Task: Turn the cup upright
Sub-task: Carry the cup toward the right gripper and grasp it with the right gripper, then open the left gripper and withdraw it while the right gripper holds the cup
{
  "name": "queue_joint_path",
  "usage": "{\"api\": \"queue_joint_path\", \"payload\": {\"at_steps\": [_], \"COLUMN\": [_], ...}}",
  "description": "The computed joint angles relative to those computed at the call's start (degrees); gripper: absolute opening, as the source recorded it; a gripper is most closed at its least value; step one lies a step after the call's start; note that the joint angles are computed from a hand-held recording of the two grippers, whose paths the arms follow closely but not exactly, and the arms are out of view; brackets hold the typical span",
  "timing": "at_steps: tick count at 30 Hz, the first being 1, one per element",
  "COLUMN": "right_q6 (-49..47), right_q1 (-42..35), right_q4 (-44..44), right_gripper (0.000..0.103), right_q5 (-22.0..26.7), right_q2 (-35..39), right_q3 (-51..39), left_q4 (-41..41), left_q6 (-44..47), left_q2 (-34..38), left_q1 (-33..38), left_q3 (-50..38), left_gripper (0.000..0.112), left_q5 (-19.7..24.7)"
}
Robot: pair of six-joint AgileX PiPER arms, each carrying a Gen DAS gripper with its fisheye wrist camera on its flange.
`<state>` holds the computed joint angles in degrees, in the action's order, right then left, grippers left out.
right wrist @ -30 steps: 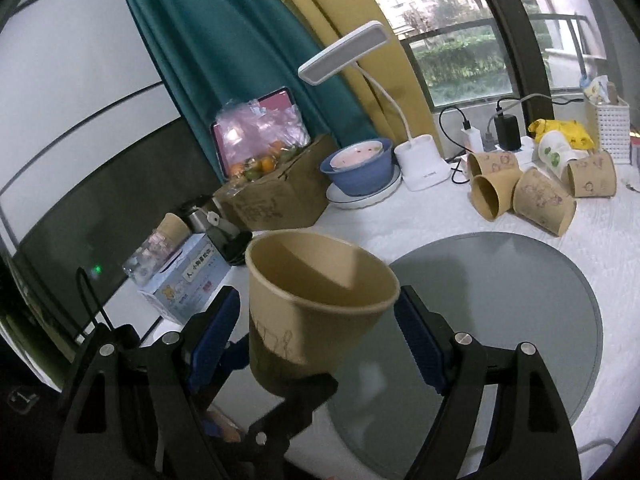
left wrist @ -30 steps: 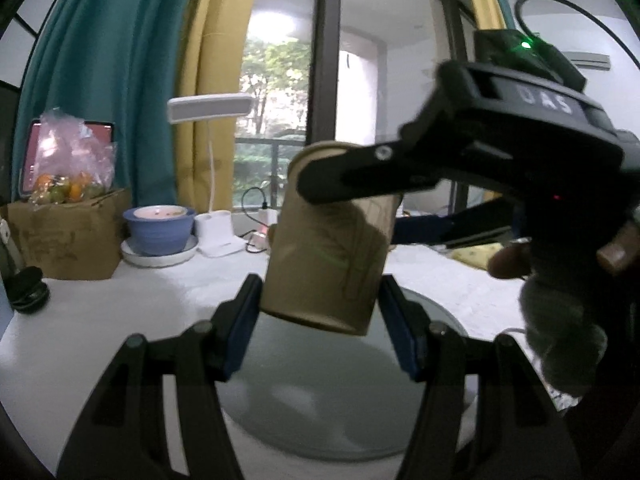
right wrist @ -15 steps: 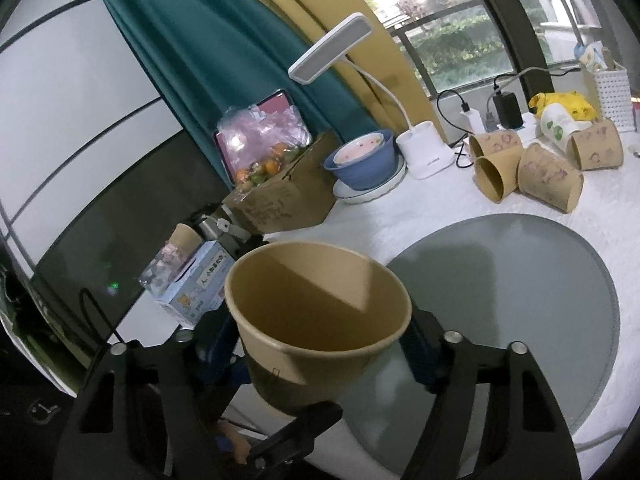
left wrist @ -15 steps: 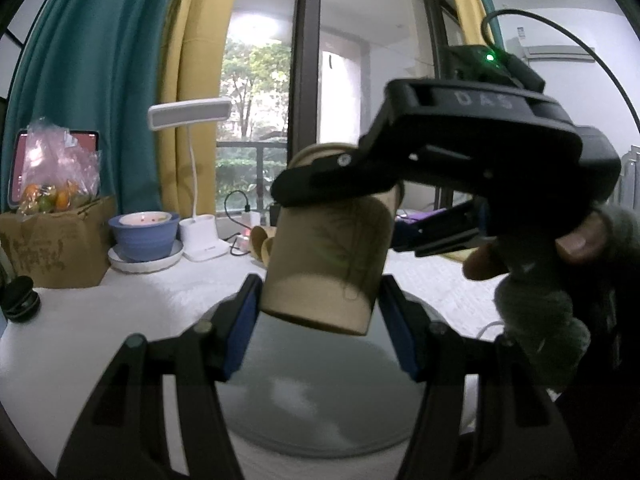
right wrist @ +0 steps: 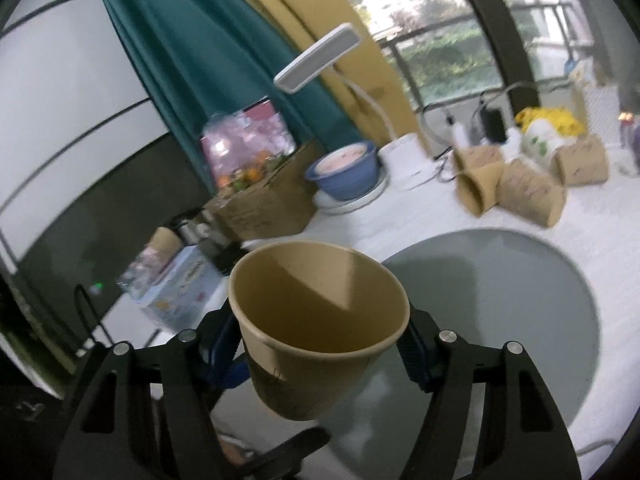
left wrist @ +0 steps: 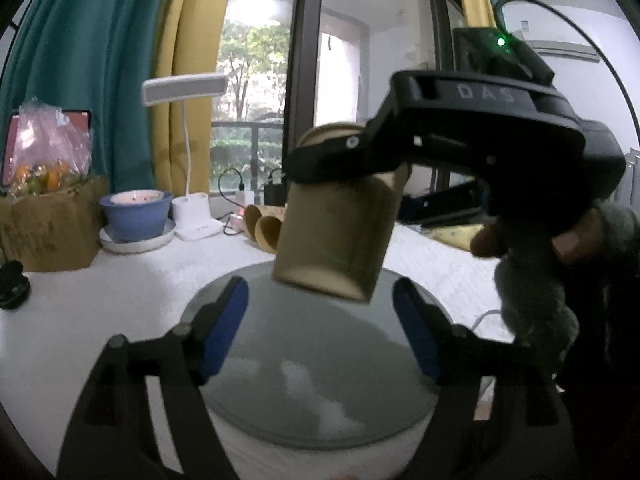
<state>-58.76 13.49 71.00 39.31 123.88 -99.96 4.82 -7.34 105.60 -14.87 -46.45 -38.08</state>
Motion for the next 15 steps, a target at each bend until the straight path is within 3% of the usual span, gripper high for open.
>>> {"api": "queue_joint_path", "payload": {"at_steps": [8, 15], "right_q6": [-10.15, -11.9], "right_q1": [2.4, 3.81], "right_q4": [2.59, -1.59], "right_gripper": [0.071, 0.071], "right_q5": [-16.46, -26.26], "right_q2": [-1.2, 2.85], "right_q3": [4.09, 2.1], "left_q4": [8.83, 15.19], "left_q6": [-11.76, -21.47], "left_q2": [0.67, 1.52], "left_q1": [4.63, 8.44], "left_q3": [-2.79, -4.66], "left_gripper": [0.076, 0.076], "left_q5": [9.16, 12.92]}}
